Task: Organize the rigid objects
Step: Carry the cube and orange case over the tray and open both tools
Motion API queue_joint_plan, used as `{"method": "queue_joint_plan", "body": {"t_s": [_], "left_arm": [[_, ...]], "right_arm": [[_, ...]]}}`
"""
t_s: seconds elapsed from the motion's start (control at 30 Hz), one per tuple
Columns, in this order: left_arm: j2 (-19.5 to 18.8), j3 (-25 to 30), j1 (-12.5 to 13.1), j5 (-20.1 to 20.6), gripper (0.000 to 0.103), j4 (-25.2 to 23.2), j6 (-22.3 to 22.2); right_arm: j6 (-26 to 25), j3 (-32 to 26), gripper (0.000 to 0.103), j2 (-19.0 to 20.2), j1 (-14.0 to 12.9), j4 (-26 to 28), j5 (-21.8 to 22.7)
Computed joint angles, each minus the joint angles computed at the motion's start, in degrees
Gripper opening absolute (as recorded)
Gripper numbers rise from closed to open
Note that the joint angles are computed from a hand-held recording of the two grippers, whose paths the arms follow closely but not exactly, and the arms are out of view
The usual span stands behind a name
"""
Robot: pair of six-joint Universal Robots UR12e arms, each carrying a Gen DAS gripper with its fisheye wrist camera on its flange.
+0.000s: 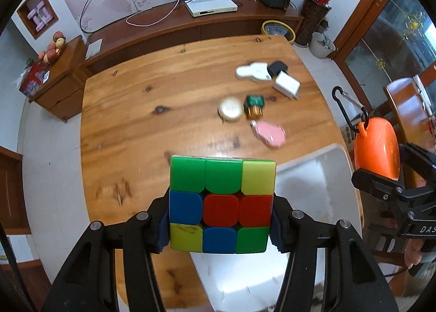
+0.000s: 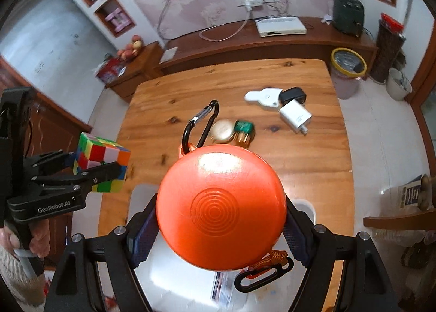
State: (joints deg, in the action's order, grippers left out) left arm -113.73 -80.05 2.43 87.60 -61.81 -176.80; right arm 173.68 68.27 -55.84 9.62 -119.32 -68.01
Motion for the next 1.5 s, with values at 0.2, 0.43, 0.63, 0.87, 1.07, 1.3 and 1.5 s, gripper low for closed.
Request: {"method": "queue_joint_plan", "body": {"t_s": [0.2,0.43,0.63,0.87,1.07,1.3,1.5], "left_arm": [[3.53,-5.8,-1.43,3.16,0.059,1.47,-0.13],[5.13,-9.84,-1.92,2.63,0.059,0.04,-1.31],[5.2,-12.42,-2.9,2.92,0.06,-1.5,-0.38],[3.86,-13.59,-3.62,4.29,0.059,-3.01,0.91],[3.1,-15.06,-4.49,5.56,0.06,-1.43,2.69],[1.9,-15.55,-4.71,6.55,0.059,-1.92,1.43],[1.45,-16.09,-5.23,7.09,0.06,-0.99,2.98]], "right_arm": [[-4.18,5.21,0.081,-3.51,0.14,0.3,0.8],[-5.36,8.59,0.081,-5.08,0.2,1.53,1.18],[-5.59,9.41,0.081,-4.63,0.82,2.7,-1.99],[-4.34,9.25,0.081,-2.44,1.24,5.76,-6.31],[-3.34,8.93,0.081,-1.0,1.29,7.61,-8.97],[-2.97,8.05,0.081,0.57,2.04,6.32,-12.89],[-3.54,8.2,0.081,0.99,2.83,3.9,-14.57]]}}
